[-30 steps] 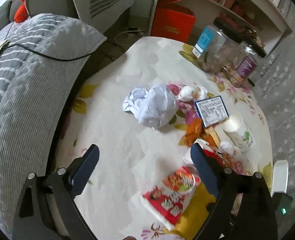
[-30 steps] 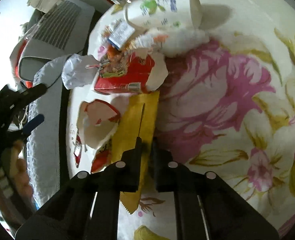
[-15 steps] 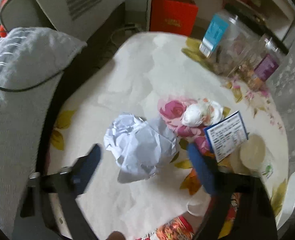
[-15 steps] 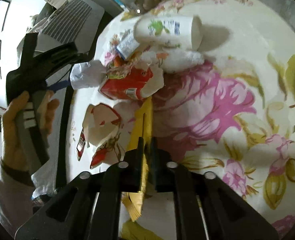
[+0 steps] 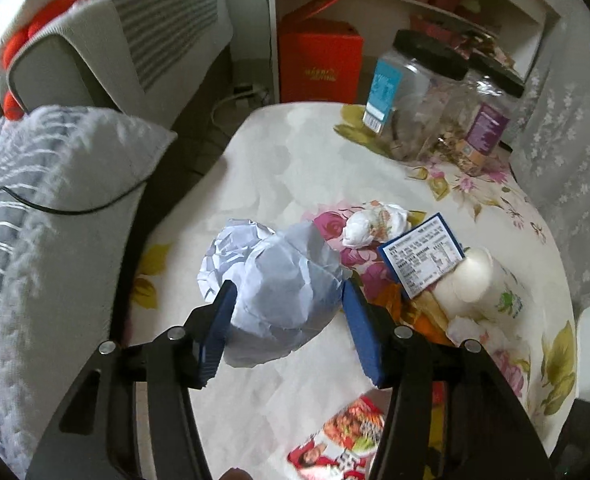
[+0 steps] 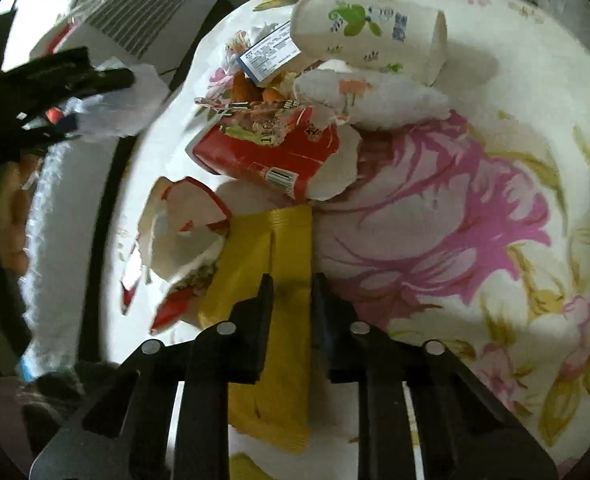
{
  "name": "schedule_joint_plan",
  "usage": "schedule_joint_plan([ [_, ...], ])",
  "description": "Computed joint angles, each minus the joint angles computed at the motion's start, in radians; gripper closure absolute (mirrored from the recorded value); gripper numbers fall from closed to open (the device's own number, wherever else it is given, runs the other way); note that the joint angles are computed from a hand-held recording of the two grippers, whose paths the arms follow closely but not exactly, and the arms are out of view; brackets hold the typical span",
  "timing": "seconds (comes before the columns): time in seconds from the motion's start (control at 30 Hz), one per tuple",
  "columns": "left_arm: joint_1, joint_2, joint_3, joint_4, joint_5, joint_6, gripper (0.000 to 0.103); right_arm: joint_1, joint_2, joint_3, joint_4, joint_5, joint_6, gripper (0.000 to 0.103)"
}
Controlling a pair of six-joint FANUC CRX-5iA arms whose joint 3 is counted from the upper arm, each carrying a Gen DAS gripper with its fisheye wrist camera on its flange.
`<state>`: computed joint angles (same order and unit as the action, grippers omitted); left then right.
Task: Collect trash
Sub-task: 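Carry the yellow packet into the white bin and release while the left lifts the paper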
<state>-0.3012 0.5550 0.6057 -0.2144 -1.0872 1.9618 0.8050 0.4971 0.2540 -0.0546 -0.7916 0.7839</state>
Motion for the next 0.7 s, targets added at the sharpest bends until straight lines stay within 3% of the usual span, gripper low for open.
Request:
schedule_joint_plan([
  [0.03, -0.006, -0.012, -0.008, -0.014, 0.003, 0.007, 0.049, 0.007, -0.008, -0.013, 0.015, 0.011, -0.014, 0.038],
  [0.1, -0.013, -0.033, -0.024, -0.027, 0.009, 0.014, 0.049, 0.028, -0.028, -0.043, 0.07, 0.023, -0.072, 0.024],
  [0.17, -0.017, -0.056, -0.046, -0.029, 0.014, 0.012, 0.049, 0.053, -0.037, -0.054, 0.122, 0.007, -0.092, 0.024],
  [0.3, -0.025, -0.089, -0.081, -0.033, 0.019, 0.018, 0.049, 0.096, -0.015, -0.033, 0.219, -0.049, -0.06, 0.011],
  [0.37, -0.024, -0.102, -0.098, -0.02, 0.025, 0.015, 0.049, 0.116, 0.007, -0.016, 0.253, -0.082, -0.023, 0.012],
  [0.43, -0.03, -0.11, -0.107, -0.019, 0.025, 0.009, 0.049, 0.128, 0.041, 0.005, 0.299, -0.123, -0.012, 0.045],
  [0.47, -0.036, -0.113, -0.108, -0.027, 0.023, 0.009, 0.049, 0.133, 0.042, -0.015, 0.341, -0.111, -0.028, 0.051],
  [0.53, -0.05, -0.123, -0.11, -0.047, 0.019, 0.008, 0.049, 0.12, 0.036, -0.013, 0.321, -0.1, -0.023, 0.075],
  [0.7, -0.098, -0.135, -0.094, -0.13, -0.001, 0.005, 0.049, 0.082, -0.012, -0.041, 0.263, -0.082, -0.041, 0.084],
])
